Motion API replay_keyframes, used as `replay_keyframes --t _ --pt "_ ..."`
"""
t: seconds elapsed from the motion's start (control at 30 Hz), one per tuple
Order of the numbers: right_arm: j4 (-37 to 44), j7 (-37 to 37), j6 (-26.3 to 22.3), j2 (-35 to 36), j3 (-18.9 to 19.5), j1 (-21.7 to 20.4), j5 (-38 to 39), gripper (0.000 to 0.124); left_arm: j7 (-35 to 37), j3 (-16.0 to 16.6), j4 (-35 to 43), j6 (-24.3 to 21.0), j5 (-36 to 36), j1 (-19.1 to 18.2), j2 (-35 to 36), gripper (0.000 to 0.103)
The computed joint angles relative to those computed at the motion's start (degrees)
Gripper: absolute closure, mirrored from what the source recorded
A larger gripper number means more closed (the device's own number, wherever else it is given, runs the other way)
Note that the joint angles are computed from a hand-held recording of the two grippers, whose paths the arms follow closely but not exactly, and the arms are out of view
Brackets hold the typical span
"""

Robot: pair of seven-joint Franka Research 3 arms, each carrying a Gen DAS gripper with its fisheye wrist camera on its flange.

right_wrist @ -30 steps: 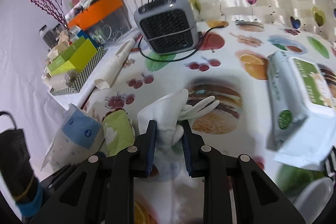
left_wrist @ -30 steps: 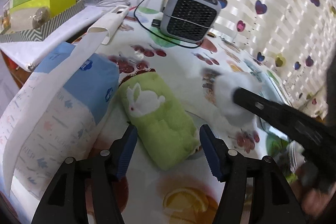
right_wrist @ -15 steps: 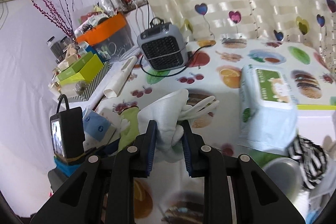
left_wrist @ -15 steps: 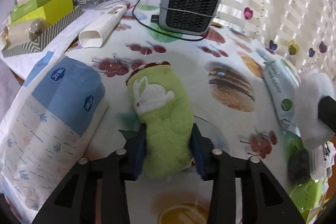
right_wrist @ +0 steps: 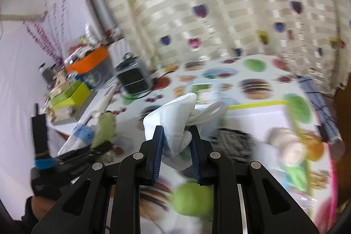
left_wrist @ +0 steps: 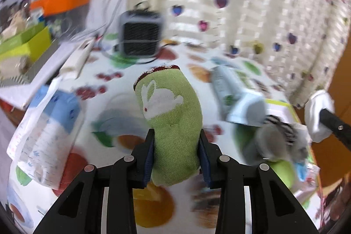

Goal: Organize soft objects
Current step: 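Lift the white cloth and green towel and carry them over the box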

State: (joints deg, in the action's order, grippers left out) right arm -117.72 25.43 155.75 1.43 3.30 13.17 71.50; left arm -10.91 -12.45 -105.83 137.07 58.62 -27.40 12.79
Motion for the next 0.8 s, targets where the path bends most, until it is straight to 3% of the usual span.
replay_keyframes --t 0.4,0.8 --pt "-6.8 1.5 -1.3 -3.0 -4.2 -4.8 -2.5 0.099 14.1 0.8 17.6 5.5 -1.6 -6.6 11.8 0.068" --pt "-9.7 2.4 -5.0 -2.1 -4.9 -7.0 -7.9 0.099 33.2 1.6 31.0 10.9 -14.7 -11.1 23.4 0.067"
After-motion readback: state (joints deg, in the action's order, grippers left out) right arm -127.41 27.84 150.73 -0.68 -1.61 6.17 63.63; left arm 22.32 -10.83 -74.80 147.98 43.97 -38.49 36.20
